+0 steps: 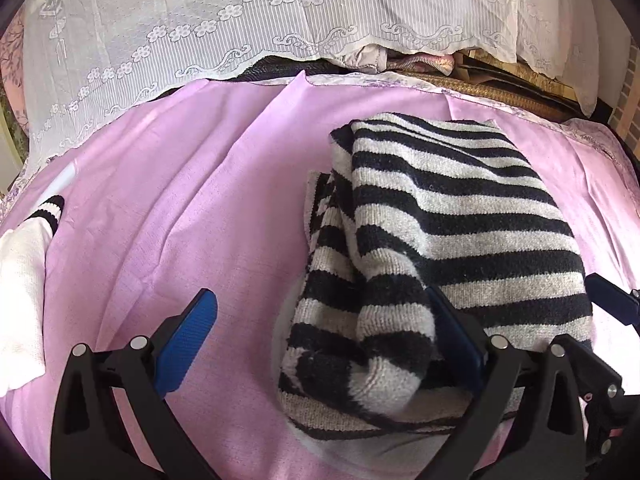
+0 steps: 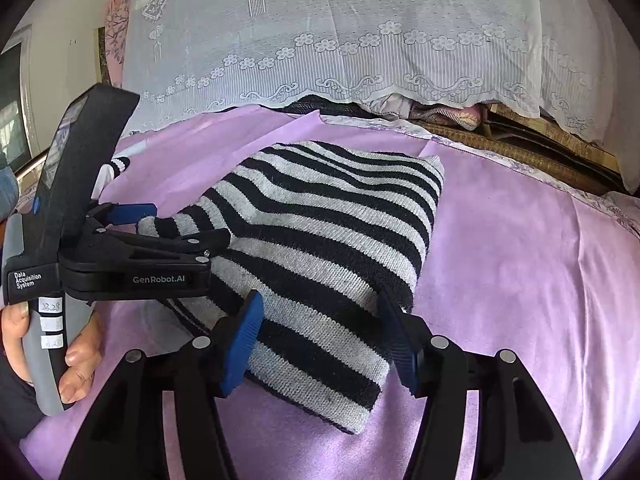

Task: Fold small clothes
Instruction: 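Lift the grasped end with the right tool and fold the stack in half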

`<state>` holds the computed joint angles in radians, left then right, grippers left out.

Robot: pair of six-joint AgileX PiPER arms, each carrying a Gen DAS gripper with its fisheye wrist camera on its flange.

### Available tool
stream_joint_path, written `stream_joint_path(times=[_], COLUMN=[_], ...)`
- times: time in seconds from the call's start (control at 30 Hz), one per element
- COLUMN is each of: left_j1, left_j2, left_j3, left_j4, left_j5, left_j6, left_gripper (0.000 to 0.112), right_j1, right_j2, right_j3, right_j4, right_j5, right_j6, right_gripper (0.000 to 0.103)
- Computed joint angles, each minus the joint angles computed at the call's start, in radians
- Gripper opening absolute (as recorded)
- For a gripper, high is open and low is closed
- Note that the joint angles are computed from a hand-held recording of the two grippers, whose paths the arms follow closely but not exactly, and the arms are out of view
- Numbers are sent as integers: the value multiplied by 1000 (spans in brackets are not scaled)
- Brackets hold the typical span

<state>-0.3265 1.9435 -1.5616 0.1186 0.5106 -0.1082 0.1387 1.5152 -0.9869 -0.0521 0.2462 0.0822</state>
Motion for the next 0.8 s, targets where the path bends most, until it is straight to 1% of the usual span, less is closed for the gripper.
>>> stream_joint_path(times=[0.1, 0.17, 0.27, 0.33, 0.37, 0.43, 0.53, 0.57, 0.63, 0.67, 0.73, 0.8], left_j1=[8, 2, -2, -2, -2, -1, -8, -11, -20, -25, -28, -27], left_j2=[5, 3, -1, 0, 0, -1, -3, -4, -2, 2, 6, 5], left_j3=[-9, -5, 3, 1, 0, 2, 9, 12, 12, 9, 8, 8], left_j4=[-37, -12, 14, 12, 11, 12, 48, 66, 101, 125, 135, 131], left_j5=[8, 3, -6, -5, -4, -6, -15, -18, -21, -18, -20, -19], left_j6=[27, 7, -13, -12, -11, -9, -35, -49, -76, -95, -103, -99], left_gripper=[99, 99, 99, 99, 99, 99, 99, 99, 99, 99, 99, 99], right_j1=[-46, -61, -49, -25, -19, -14, -4, -6, -21, -32, -27, -8], right_j2=[-9, 7, 73, 146, 187, 274, 417, 472, 603, 638, 633, 608], right_j3=[-35, -93, -221, -332, -392, -515, -715, -790, -961, -997, -991, -949], right_j4=[226, 274, 239, 163, 162, 181, 114, 98, 113, 136, 127, 79], right_j5=[22, 45, 98, 142, 171, 239, 360, 414, 559, 585, 580, 548], right_j6=[-192, -225, -195, -133, -134, -143, -83, -65, -61, -71, -67, -47], right_gripper=[60, 59, 58, 57, 54, 53, 53, 53, 54, 54, 54, 54])
